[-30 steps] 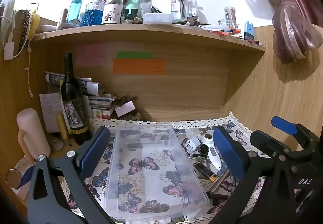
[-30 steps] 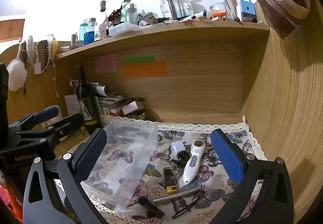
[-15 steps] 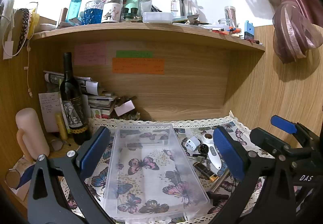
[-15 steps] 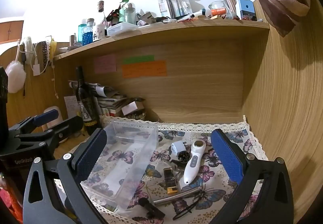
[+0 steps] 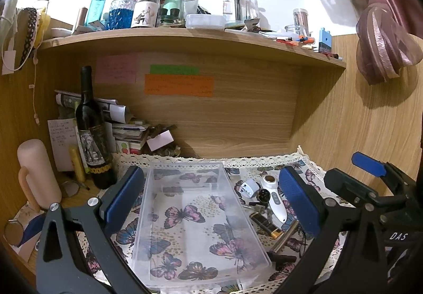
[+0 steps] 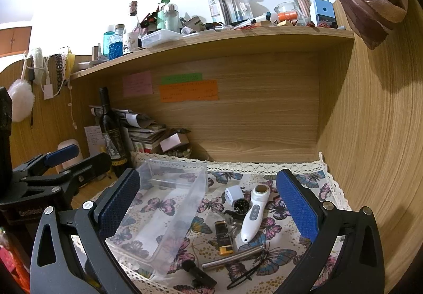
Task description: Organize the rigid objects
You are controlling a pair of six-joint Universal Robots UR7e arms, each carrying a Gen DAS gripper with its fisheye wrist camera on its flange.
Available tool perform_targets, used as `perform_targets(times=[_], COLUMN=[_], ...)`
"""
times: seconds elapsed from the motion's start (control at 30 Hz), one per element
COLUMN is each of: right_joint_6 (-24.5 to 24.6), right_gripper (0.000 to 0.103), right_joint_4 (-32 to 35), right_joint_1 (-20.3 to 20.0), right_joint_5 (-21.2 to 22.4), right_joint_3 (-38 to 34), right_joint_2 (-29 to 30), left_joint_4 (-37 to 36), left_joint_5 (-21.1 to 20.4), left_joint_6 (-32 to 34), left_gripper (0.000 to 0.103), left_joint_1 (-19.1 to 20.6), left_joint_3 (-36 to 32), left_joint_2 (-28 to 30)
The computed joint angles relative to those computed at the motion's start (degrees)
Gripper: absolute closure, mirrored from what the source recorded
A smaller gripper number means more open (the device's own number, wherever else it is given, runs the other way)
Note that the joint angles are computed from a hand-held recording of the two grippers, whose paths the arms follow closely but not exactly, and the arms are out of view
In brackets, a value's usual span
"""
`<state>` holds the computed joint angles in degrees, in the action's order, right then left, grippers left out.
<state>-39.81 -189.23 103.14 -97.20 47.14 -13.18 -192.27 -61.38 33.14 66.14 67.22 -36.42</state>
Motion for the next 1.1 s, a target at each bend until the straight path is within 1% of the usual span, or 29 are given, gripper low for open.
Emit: perform_targets(times=[0.6,1.1], right_joint_6=[-0.2,-0.4], right_gripper=[0.0,0.0], right_joint_4=[-0.3,-0.3], right_joint_1=[0.0,0.1], right_joint_5=[0.3,0.2], right_joint_3=[0.2,0.0], right_joint_2=[-0.1,0.1], left_joint_4=[-0.5,-0.9], left_joint_5=[-0.7,-0.4], left_joint_6=[0.5,0.8], left_gripper=[0.0,0.0], left_joint_1=[0.0,0.0], left_joint_3=[0.8,0.7], left_joint_2=[-0.3,-0.3])
